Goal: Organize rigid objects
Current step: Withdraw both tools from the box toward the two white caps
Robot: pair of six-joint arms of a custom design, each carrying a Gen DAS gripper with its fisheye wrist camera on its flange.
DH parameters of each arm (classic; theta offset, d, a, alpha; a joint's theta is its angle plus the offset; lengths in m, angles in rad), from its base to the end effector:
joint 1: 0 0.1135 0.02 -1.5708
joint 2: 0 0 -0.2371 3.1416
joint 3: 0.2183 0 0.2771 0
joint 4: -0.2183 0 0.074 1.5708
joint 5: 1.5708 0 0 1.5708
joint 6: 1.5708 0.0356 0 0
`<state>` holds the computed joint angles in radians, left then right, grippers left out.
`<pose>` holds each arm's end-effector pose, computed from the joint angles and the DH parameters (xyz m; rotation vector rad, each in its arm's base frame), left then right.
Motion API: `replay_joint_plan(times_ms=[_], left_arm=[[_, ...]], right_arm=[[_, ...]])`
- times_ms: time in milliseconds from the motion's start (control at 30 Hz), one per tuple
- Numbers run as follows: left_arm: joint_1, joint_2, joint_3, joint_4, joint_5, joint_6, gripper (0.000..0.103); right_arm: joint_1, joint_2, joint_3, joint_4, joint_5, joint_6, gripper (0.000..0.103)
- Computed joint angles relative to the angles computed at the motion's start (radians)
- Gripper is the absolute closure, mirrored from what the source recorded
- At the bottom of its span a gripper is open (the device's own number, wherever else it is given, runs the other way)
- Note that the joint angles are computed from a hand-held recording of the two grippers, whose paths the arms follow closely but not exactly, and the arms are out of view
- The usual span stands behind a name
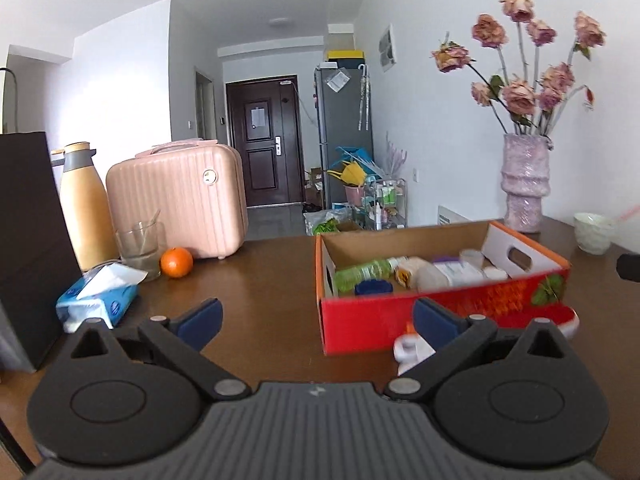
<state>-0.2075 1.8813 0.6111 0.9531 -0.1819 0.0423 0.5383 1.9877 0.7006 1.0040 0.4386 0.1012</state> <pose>0.3276 -0.0624 0.0646 0.1109 1.8796 0.0585 0.3094 0.1671 0.0577 -0.0964 1.8241 0.0438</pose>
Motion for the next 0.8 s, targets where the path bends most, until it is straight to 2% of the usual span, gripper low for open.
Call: replay_joint_plan(times_ms=[100,233,400,467,533,733,800], left_arm=[[0.008,-0.050,-0.138,0.077,0.005,0.002,0.000],[0.023,-0.124,-0.300,0.128,0.021,-0.019,0.000],[0.009,-0.076,-0.488,0.360,-0.025,0.010,0.000],[0.007,-0.029,-0.523,0.417,-0.050,0.017,0.000],[0.023,-0.018,-0.536,0.412,-0.038,0.011,0.000],[0.042,-0.019,-0.515,0.378,-0.004,0.014,0.000],[0.039,-0.041,-0.489,0.312,-0.009,0.012,0.000]], right_arm=[[0.072,-0.022,-0.120,0.108,0.049,0.001,0.000],[0.174,0.022,-0.254,0.320,0.123,0.007,0.000],[0.340,0.137,-0.355,0.533,0.290,0.120,0.000],[0.402,0.159,-0.372,0.538,0.343,0.153,0.000],[0.437,0.170,-0.373,0.516,0.375,0.170,0.000],[0.426,0.157,-0.325,0.397,0.342,0.204,0.000],[0.410,0.159,-0.309,0.377,0.307,0.229,0.000]])
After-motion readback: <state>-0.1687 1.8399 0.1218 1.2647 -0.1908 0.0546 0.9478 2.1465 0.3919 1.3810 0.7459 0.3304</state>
